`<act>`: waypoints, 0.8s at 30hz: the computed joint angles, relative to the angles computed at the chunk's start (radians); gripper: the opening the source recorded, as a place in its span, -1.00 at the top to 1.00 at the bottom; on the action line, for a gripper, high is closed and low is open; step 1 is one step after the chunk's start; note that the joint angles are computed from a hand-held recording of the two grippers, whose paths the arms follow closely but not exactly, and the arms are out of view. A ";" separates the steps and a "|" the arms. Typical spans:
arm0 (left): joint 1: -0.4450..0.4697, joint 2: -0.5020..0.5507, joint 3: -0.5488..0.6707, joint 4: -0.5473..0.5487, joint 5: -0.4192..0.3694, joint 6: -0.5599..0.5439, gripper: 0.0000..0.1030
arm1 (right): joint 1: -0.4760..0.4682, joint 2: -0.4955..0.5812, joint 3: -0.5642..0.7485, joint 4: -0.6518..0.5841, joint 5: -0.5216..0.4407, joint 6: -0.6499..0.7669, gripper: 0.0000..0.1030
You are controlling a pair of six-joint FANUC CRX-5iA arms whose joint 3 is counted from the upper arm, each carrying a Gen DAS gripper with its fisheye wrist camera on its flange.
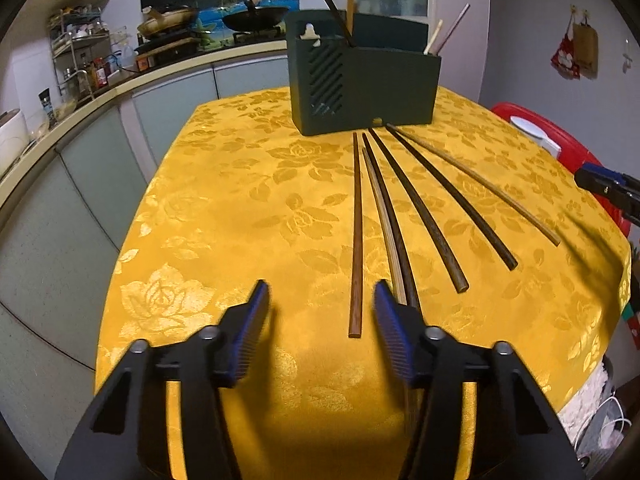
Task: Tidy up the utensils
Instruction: 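Move both open tools back over the chopsticks lying on the table, then grasp a dark brown chopstick with the left tool while the right tool grasps a light wooden one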
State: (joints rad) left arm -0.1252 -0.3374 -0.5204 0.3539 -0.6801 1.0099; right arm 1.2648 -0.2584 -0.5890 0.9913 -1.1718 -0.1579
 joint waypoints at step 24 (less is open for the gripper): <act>0.003 0.042 -0.023 0.118 0.000 -0.101 0.85 | -0.007 0.056 -0.016 -0.064 0.122 0.069 0.03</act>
